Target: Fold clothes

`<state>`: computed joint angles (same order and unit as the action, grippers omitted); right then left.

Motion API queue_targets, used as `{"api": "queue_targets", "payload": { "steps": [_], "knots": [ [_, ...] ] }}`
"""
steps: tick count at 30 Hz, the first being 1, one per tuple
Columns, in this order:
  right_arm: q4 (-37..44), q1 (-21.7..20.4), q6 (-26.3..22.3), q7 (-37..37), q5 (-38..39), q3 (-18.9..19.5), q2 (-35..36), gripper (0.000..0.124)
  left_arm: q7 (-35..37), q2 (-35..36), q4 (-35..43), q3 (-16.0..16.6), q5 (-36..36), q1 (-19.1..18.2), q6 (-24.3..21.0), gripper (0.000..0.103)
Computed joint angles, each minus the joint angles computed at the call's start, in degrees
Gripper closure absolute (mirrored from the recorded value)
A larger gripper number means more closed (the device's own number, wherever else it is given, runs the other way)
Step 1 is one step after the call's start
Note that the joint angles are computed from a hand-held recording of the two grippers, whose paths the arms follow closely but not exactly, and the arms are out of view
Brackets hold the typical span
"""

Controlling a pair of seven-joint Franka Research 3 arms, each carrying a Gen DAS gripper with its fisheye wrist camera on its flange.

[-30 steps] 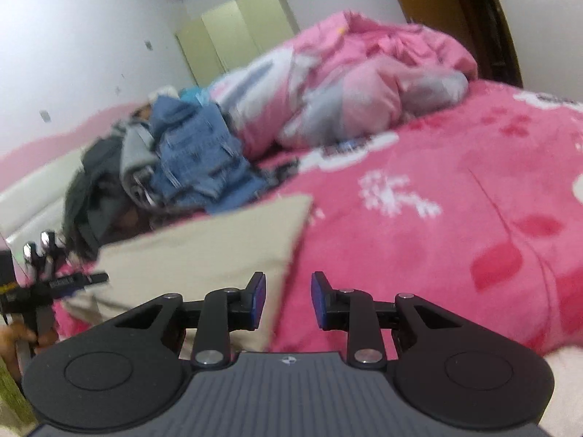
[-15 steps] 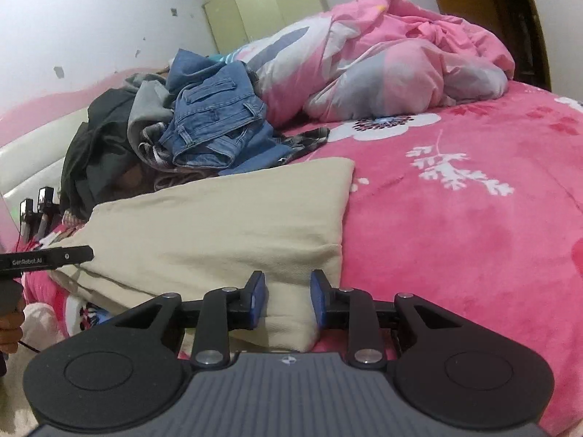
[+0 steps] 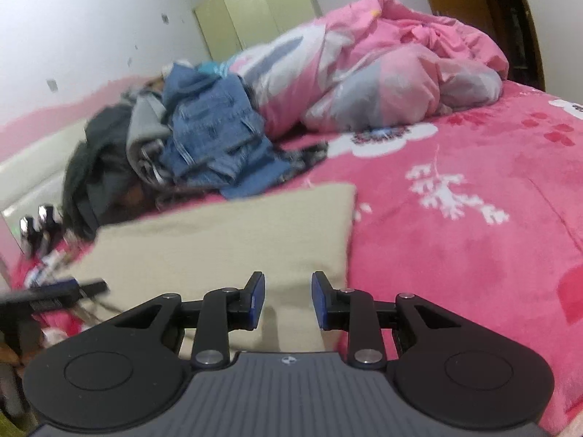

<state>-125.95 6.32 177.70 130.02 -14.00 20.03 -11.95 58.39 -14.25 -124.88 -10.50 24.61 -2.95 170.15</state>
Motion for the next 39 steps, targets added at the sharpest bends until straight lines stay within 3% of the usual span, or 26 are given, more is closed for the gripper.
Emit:
{"api": "queue_targets", "payload": {
  "steps": [2,5,8,11,14,17,19,27,35,39],
  "knots": [
    [0.6,-2.0,0.8,1.7,-1.8,1.5,0.2,0.094,-0.1,0.0,-0.1,0.0,0.1,0.0,0.3,0.002],
    [1.8,-4.1,-2.3,6.1,-4.4,3.2,0.9,0.093,0.4,0.0,-0.4,0.4,-0.5,-0.3,0.9,0.002],
    [2.1,-0.8,-6.2,7.9,-1.5,-0.1,1.9,0.079,1.2,0.1,-0.7,0.9,-1.3,-0.7,1.6,0.002],
    [-0.8,9.2,-2.0,1.1,14.7,-9.3,2.0,0.079,1.5,0.0,-0.9,0.9,-1.8,-0.7,1.8,0.001],
    [-0.3,16.5,-2.1,-8.9,29.0,-15.5,2.2,0.078,1.7,0.0,-1.0,0.9,-2.2,-0.6,2.1,0.001],
    [2.3,25.0,-2.9,-23.8,48.9,-22.4,3.4,0.077,1.8,0.1,-1.0,0.9,-2.4,-0.6,2.3,0.001],
    [4.1,26.0,-4.0,-28.7,55.8,-23.3,4.3,0.077,1.8,0.1,-1.0,0.9,-2.6,-0.6,2.4,0.001],
    [5.9,21.4,-5.2,-31.1,61.7,-18.8,5.5,0.077,2.7,0.2,-1.0,1.2,-3.4,-1.0,2.4,0.001],
    [14.7,15.8,-10.8,-34.7,68.2,-16.5,12.1,0.077,3.7,0.0,-1.3,1.6,-4.8,-1.5,2.7,0.000],
    [16.5,13.3,-16.0,-37.2,70.3,-15.3,12.8,0.077,5.0,-0.1,-1.5,2.2,-6.1,-2.2,2.9,0.001]
  ]
}}
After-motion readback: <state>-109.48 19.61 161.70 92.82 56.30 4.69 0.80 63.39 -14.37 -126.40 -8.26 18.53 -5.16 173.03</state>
